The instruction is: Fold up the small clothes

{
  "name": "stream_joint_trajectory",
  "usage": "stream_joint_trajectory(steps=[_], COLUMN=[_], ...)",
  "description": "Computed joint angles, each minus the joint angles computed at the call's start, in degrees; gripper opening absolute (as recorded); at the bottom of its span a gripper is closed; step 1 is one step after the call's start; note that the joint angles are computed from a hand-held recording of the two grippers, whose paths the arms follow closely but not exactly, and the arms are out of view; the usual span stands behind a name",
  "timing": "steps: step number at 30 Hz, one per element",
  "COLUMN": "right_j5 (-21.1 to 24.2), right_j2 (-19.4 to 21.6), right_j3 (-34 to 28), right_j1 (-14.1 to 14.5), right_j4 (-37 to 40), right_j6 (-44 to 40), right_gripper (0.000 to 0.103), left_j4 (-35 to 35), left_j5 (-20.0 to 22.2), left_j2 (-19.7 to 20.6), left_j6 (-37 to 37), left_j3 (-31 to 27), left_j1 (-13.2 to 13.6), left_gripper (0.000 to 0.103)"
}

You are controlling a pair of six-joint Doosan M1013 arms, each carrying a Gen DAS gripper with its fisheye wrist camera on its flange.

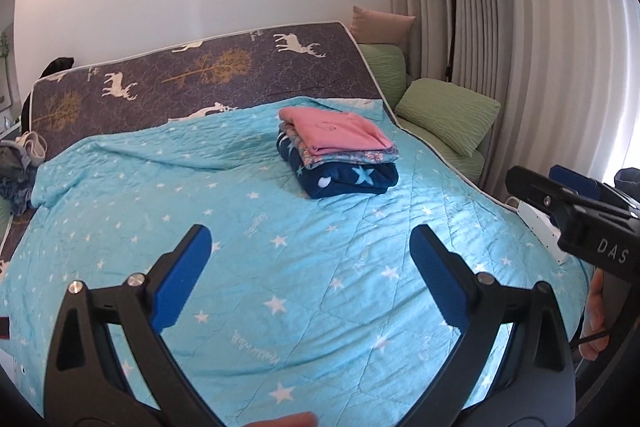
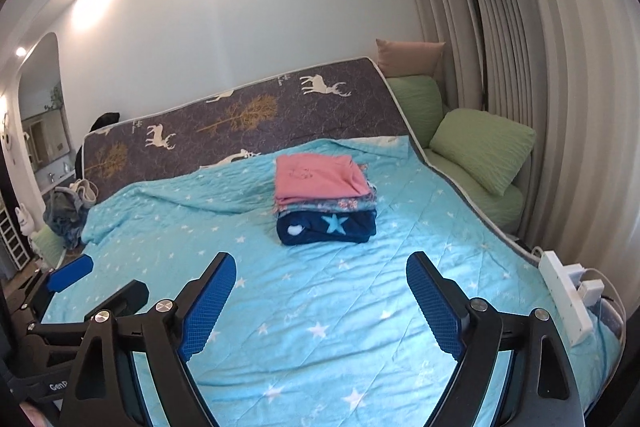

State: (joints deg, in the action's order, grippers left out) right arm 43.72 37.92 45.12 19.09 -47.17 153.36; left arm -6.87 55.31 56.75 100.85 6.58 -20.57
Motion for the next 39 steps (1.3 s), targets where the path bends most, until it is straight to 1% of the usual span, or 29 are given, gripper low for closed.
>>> stream_joint_trajectory(steps=[5,8,9,19,26,31,39], right_j5=[0.49,0.77,0.9,0.82,0.95,0.97,1.11], right_j2=[0.04,0.25,0.29,0.2,0.32,0.38,0.33], right_j3=[0.18,-0.29,-0.38,-0.28,-0.42,-0.5,-0.27], right_j1=[0.37,0.43,0.49,0.73,0.69,0.68,0.77], right_j4=[0.5,1.25,1.25,0.8,0.87,1.08,1.36], right_j6=[-0.33,-1.48,-1.76,-2.19,-2.39,-2.53,-2.15], right_gripper=[0.089,0.089,0.089,0.09,0.09,0.09,0.09], left_j4=[0.22,0.23,0.4,-0.08,-0.67,-0.3,0.2], left_j5=[0.35,-0.68,-1.61,-3.47,-3.26,-2.2,-2.57], left_j2=[-0.92,-2.05,-2.82,-4.54,-4.53,-4.04,-4.44], left_j6=[-0.37,-0.34,-0.39,0.45,0.97,1.45,1.87], left_j3=[2.06,4.41,5.95,9.31,9.27,8.17,8.93], left_j1=[0.23,0.32,0.3,0.4,0.51,0.39,0.19], left_gripper=[0.099,0.099,0.099,0.099,0.099,0.099,0.099])
